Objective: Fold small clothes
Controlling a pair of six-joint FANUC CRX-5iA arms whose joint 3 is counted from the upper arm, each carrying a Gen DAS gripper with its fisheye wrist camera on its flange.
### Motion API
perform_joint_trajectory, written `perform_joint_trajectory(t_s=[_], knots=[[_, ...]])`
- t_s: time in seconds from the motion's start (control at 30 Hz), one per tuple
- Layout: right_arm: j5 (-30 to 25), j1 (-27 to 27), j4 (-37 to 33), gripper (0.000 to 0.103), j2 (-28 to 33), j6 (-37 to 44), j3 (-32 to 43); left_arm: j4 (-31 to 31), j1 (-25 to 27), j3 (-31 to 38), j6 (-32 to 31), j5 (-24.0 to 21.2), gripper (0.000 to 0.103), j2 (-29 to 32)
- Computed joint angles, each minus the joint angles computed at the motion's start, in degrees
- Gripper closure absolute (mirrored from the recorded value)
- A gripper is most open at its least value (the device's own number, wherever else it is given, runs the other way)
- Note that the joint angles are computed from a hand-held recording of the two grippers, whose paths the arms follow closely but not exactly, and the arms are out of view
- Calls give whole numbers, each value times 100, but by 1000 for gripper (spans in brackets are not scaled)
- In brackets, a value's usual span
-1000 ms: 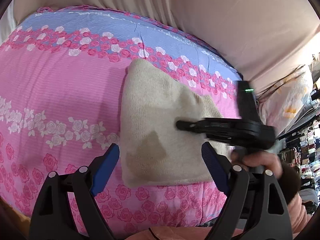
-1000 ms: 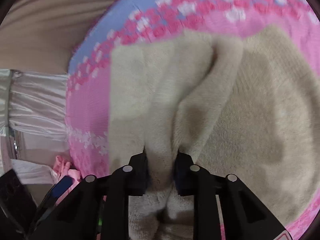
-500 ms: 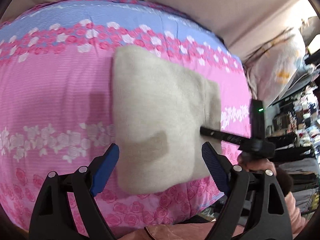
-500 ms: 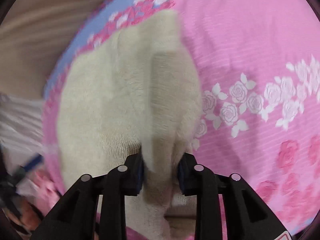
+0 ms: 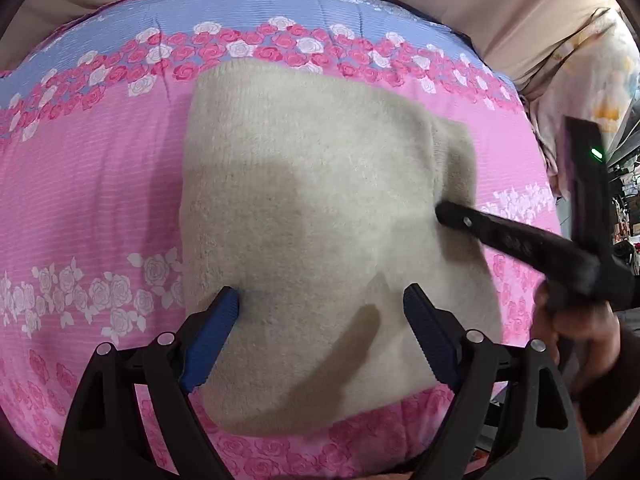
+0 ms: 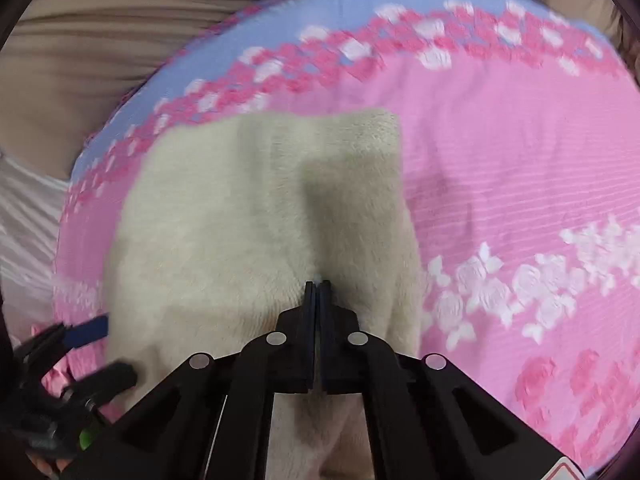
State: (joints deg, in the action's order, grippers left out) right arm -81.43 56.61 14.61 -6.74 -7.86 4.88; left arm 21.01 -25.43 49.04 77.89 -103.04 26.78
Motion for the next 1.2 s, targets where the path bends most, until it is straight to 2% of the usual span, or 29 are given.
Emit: perform_joint_trajectory(t_s=[0.03,0.1,0.2,0.3,0.4,0.5,0.53,0.6,0.7,0.77,0.83,0.93,1.03,1.1,1.17,1.2], knots=[[-42,-9,28,103,1,-49,82,-82,-30,-32,-24,53,21,-32],[-588,135,258,103,282,133,674,-319,-114,-8,-80,107,21,-83],[-798,617,670,102,506,192,1136,-417,-117,-119,-121,236,21,-222],[-917,883,457,101,742,284,1338,-474,-33,-140,-111,233,21,-326],[-1142,799,-121,102,1059,541,1396,-530,137,-175,-36,234,21,-427],[-1366,831,-50,103,1269,502,1718,-692,265,7,85,70,21,-369],[-1380,846,73,98,1349,609,1903,-744,315,71,85,14,21,-356],[-1323,848,326,98,1589,959,2375,-792,386,101,93,-5,21,-370],[-1274,702,284,98,2037,1506,2971,-869,484,134,93,-30,21,-394],[-1099,512,-110,98,2231,1726,3056,-943,523,196,110,-89,21,-382],[-1207,369,-408,100,2517,2021,3148,-941,613,237,87,-117,21,-378],[-1495,401,-301,98,2695,1900,3606,-970,685,296,77,-145,21,-379],[-1327,644,359,98,2255,1267,3179,-776,806,255,72,-150,21,-384],[-1590,874,805,86,1875,539,2713,-440,896,174,70,-217,20,-341],[-2143,1103,1048,41,1515,-183,2210,-105,950,96,137,-295,18,-253],[-2371,1164,1006,35,1357,-432,1968,93,966,18,209,-307,17,-199]])
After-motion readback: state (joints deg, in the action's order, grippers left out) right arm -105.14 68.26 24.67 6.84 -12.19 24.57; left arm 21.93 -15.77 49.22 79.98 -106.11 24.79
